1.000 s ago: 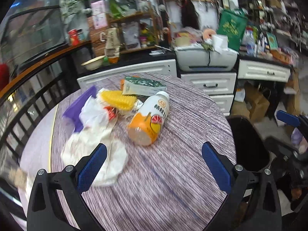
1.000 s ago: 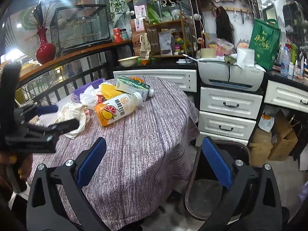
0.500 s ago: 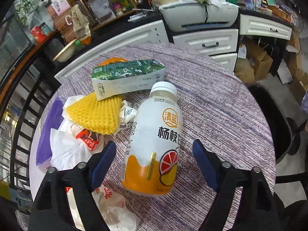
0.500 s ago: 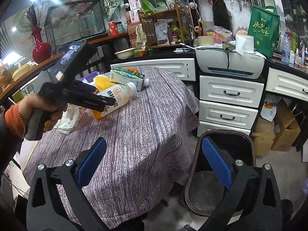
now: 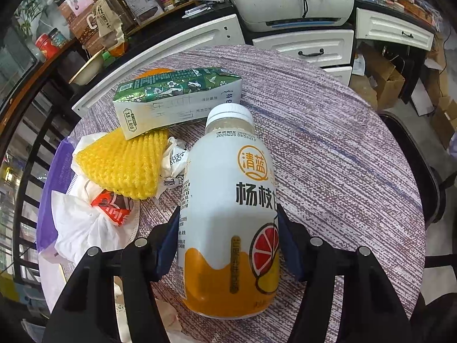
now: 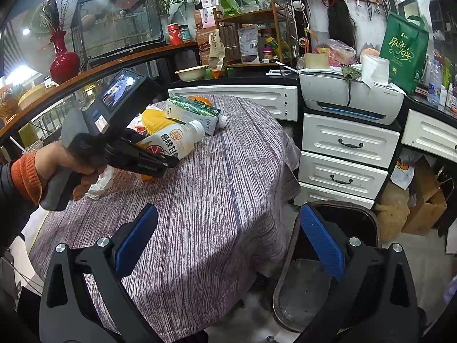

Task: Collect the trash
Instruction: 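Lift the bottle with the left gripper while the right gripper grasps the green carton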

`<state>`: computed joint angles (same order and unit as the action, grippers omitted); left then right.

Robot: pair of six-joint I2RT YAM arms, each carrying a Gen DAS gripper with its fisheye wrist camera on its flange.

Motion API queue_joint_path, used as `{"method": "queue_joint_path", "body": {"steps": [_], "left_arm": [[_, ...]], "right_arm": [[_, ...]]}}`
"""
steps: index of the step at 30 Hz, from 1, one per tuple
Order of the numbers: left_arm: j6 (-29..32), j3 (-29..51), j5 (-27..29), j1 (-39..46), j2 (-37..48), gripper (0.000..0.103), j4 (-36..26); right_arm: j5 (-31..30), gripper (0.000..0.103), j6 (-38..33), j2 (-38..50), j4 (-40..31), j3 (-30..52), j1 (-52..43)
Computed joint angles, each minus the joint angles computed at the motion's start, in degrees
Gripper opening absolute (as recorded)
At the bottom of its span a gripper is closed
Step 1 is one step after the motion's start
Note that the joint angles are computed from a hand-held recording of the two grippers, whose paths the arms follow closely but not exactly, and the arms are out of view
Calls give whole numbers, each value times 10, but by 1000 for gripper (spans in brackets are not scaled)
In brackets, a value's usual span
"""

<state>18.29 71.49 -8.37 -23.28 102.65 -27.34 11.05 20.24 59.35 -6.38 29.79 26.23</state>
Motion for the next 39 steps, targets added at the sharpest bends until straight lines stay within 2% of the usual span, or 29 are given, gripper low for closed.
{"method": "queue_joint_path", "body": {"steps": [3, 7, 12, 16, 20, 26, 31, 36, 39], "left_arm": [[-13, -23, 6, 0, -21, 61, 21], [-45, -47, 44, 16, -59, 61, 35], [-91, -98, 88, 38, -124, 61, 66], [-117, -151, 101, 47, -187, 61, 99], [-145, -195, 129, 61, -245, 61, 118], [-184, -255, 146, 76, -315, 61, 143], [-187, -302, 162, 101, -367, 61, 154], [-196, -329, 187, 123, -389, 61, 156], [-197, -344, 185, 131, -398, 61, 165]], "right_arm": [[-6, 98, -8, 18, 10, 8, -4], [-25, 98, -22, 35, 23, 13, -17], [-56, 98, -41, 54, 36, 23, -35], [-75, 98, -57, 75, 49, 35, -48], [-97, 98, -91, 119, 62, 67, -54], [-165, 98, -148, 224, 55, 159, -80], [-208, 98, -198, 302, 33, 245, -90], [-225, 98, -244, 362, 9, 324, -88], [-209, 98, -282, 400, -6, 376, -80]]}}
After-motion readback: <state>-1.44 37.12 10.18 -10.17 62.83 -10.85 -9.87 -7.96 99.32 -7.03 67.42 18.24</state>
